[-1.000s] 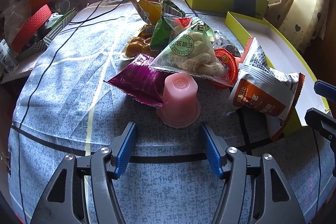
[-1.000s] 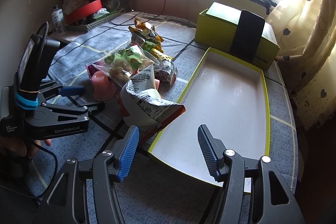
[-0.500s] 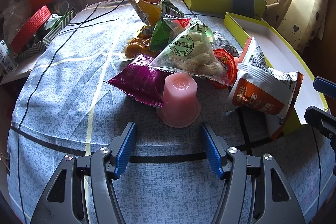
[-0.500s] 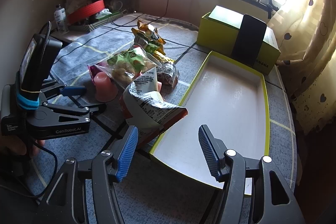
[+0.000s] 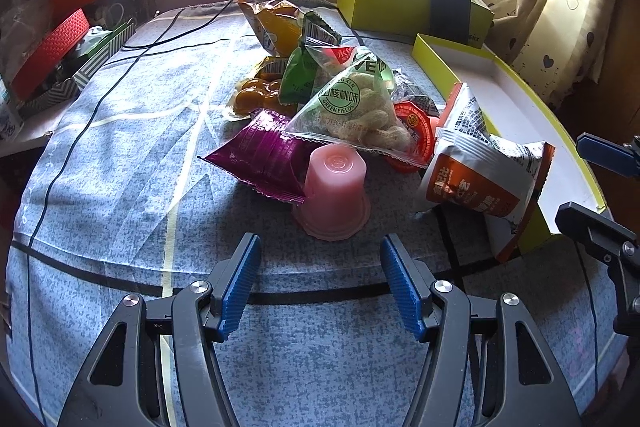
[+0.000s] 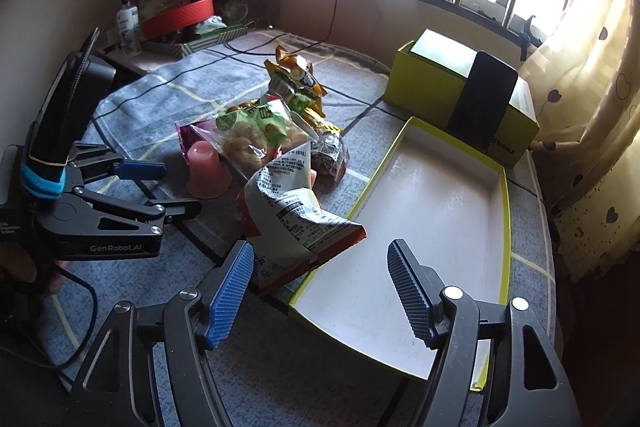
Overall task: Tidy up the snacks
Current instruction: 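Grasp the white-and-orange chip bag with the right gripper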
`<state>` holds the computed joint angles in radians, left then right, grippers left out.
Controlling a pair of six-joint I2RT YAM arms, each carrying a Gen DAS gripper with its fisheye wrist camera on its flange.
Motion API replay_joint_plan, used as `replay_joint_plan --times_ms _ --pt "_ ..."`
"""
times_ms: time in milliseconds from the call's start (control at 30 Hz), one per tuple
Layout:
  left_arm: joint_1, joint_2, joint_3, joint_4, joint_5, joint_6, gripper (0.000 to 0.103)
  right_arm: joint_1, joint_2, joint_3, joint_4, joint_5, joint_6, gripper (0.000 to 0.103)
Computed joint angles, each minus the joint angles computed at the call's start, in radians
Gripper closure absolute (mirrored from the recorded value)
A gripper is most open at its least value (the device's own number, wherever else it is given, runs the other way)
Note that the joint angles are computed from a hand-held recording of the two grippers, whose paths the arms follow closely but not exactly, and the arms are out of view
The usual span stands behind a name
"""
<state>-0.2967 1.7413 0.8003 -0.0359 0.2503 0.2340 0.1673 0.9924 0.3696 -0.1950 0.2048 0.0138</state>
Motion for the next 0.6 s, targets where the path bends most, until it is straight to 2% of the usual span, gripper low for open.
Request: replay_joint_plan --times_ms 300,600 --pt "0.054 0.006 0.021 -0.011 0.082 -0.003 0.04 0.08 0.09 0.018 0.08 0.072 -0.101 0.032" --pt "0.078 0.032 0.048 -0.032 0.134 -0.002 0.04 0.195 0.236 0.034 0.186 0.205 -0.189 0.031"
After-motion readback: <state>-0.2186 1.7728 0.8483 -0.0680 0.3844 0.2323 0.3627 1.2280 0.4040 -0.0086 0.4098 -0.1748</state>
